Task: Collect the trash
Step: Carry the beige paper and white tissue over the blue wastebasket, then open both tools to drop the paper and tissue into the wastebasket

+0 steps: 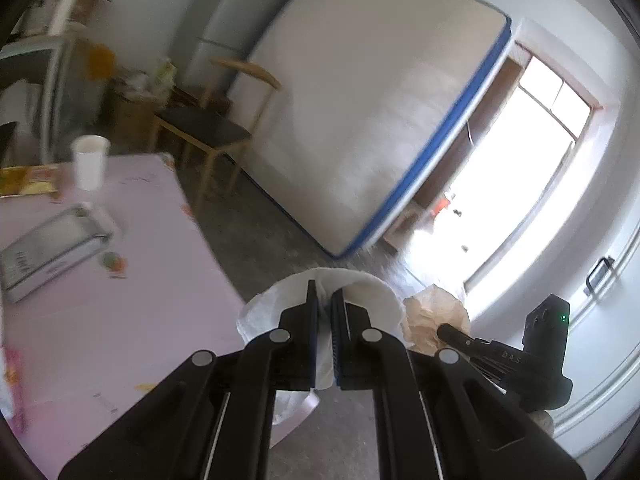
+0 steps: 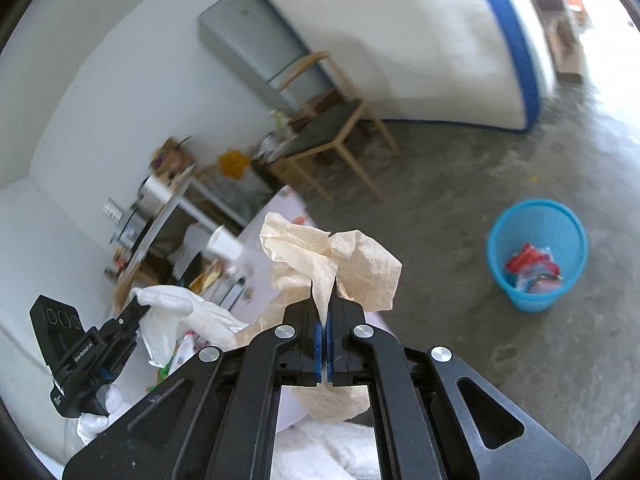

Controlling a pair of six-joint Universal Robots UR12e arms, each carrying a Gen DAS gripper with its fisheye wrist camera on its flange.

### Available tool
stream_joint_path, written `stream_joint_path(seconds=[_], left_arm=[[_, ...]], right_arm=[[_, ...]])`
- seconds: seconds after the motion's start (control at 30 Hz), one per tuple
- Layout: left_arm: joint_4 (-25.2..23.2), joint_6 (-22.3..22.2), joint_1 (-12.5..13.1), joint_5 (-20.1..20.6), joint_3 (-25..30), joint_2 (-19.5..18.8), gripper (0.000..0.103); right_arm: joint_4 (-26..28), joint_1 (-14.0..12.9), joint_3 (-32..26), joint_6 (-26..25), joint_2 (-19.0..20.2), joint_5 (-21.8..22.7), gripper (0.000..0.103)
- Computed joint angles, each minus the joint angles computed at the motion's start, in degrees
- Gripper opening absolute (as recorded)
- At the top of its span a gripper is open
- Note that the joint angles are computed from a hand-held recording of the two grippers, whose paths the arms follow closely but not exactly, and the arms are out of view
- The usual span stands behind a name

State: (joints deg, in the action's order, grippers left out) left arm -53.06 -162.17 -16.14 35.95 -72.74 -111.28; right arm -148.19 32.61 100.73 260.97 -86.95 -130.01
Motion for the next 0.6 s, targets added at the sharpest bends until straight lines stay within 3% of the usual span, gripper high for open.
stream_joint_path(seconds=[0.27,0.47,0.6], left_arm=[[-20.1,9.9,-6.9,3.0,11.7,-7.5,0.005],[-29.3,13.3,-12.1,6.7,19.6,-13.7,0.005],[-32.2,14.6,-15.2,9.6,23.7,-17.6,0.005]], right_arm=[[4.9,-2.4,4.6,7.7,-3.9,-0.5,0.000],[6.6,-6.4,9.3,12.4,-6.8,2.2,0.000],[6.6,-9.3,13.3,14.7,-9.5,4.7,0.000]])
